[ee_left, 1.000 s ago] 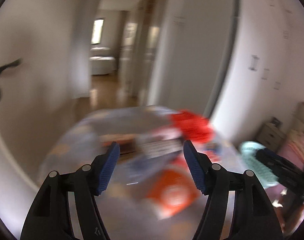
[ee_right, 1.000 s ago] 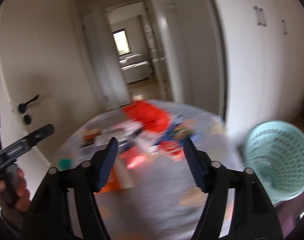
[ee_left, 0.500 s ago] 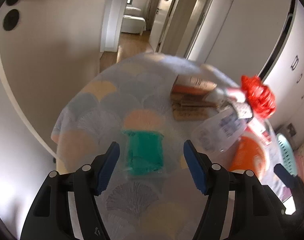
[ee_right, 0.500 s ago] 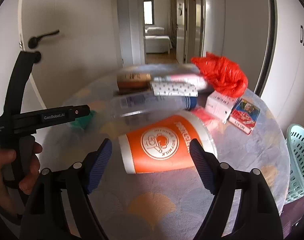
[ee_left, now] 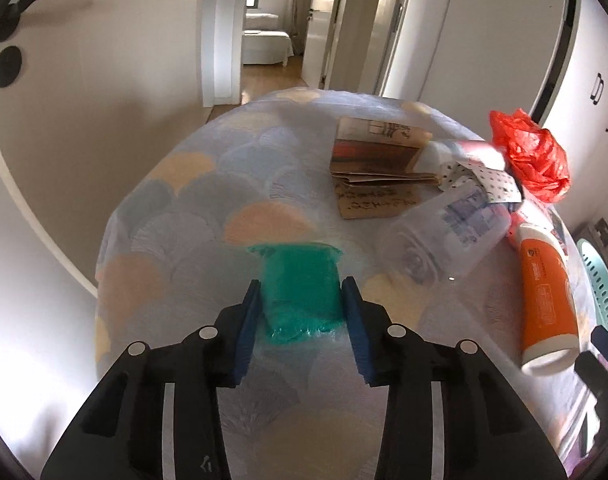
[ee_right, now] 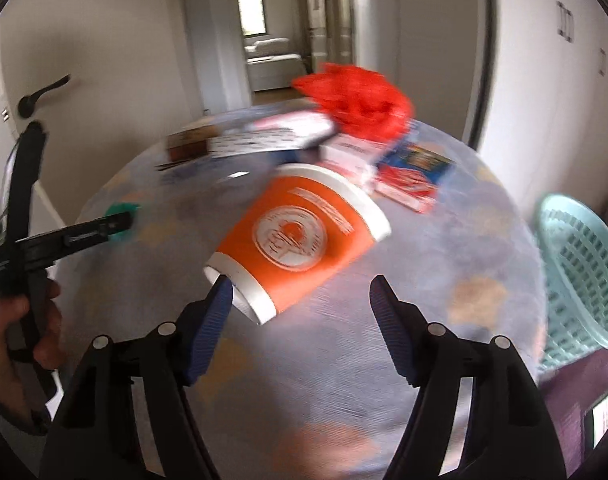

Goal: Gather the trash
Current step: 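Return both tools to the table and grasp the green packet with the left tool, then grasp the orange paper cup with the right tool while the left tool holds the green packet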

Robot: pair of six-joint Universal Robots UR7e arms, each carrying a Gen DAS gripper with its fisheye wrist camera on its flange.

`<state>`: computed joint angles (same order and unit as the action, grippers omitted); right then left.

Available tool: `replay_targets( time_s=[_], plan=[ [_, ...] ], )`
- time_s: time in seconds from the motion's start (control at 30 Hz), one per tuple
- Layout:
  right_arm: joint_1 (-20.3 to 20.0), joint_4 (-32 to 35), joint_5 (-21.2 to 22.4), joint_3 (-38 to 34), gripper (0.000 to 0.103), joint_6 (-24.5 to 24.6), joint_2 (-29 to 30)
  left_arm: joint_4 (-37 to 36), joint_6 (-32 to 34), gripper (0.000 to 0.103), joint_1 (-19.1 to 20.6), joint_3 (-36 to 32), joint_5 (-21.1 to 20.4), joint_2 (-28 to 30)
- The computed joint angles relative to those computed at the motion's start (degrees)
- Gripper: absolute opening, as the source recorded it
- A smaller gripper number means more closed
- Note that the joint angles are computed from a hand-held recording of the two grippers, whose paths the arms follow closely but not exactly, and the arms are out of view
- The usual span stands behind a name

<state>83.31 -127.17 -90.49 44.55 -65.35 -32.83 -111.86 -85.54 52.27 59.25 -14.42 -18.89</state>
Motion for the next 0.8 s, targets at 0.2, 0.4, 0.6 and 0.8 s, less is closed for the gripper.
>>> replay_targets(
  time_s=[0.2,0.4,0.6,0.8],
  plan=[
    [-0.82,0.69,1.09,-6.77,0.068,3.92,1.94,-8.88,6.71,0.038,-0.12,0.53,0.32,1.16],
    [0.34,1.98,2.72,-5.81,0.080,5.16,2.01,-14.84,10.79,0.038,-0.96,1.07,2.45,1.91],
    [1.80,1.14,-2.43,-5.44,0.081,7.71,4.45,-23.81,18.05,0.038,-2.23,2.74,4.81,1.98],
    [1.62,5.26,-3.58,-8.24,0.081,8.93,6.02,-35.75,31.75,0.038,-2.81,-0.40,4.96,4.98]
  ],
)
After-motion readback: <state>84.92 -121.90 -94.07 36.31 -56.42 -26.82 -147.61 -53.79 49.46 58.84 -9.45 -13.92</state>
